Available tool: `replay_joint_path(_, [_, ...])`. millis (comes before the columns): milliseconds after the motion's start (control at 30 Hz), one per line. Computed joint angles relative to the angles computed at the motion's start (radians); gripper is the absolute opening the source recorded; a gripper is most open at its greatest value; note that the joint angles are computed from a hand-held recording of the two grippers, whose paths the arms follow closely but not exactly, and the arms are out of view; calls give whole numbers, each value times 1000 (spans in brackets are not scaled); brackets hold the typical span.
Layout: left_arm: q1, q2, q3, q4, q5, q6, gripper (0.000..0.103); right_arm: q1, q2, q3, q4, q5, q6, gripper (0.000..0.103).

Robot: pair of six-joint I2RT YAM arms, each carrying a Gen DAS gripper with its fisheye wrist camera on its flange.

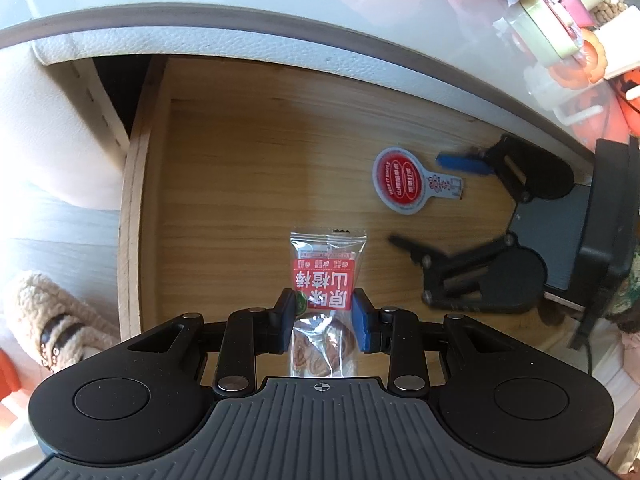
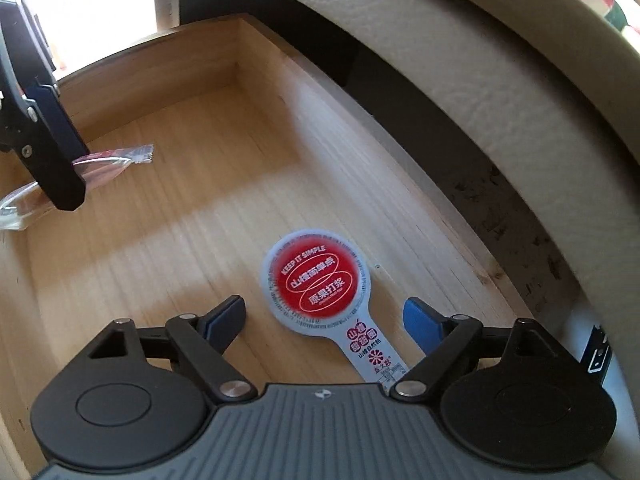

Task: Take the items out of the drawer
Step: 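Reach the right gripper toward the red round lid item while the left holds the packet, then grasp the red round lid item by its handle with the right gripper and lift it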

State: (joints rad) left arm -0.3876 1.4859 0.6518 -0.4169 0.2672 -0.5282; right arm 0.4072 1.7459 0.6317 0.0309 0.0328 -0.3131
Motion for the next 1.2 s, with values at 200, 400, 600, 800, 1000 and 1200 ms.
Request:
replay_joint_path(200, [-2,-11,-6,-4,-3,-1,34,-36,-90,88,-332,-249,-51,85])
replay_joint_path(400, [-9,-3,1,-4,-12,-22,34,21,-117,16,-147,-37,-58,85])
replay_joint_path(600, [-7,-6,3,-9,-6,-12,34,-81,-54,50,-128,-69,-112,86])
replay_joint_path(800, [-9,4,7,-10,-12,-15,34,-147,-63,105,-257,-199,-186,88])
replay_joint_path(1000, [-9,11,7,-6,-16,-23,34,-174,-78,106,-255,-181,-218,88])
replay_joint_path(1200, [-8,14,6,-2,-15,-22,34,-216,-89,117,-266,-202,-255,88])
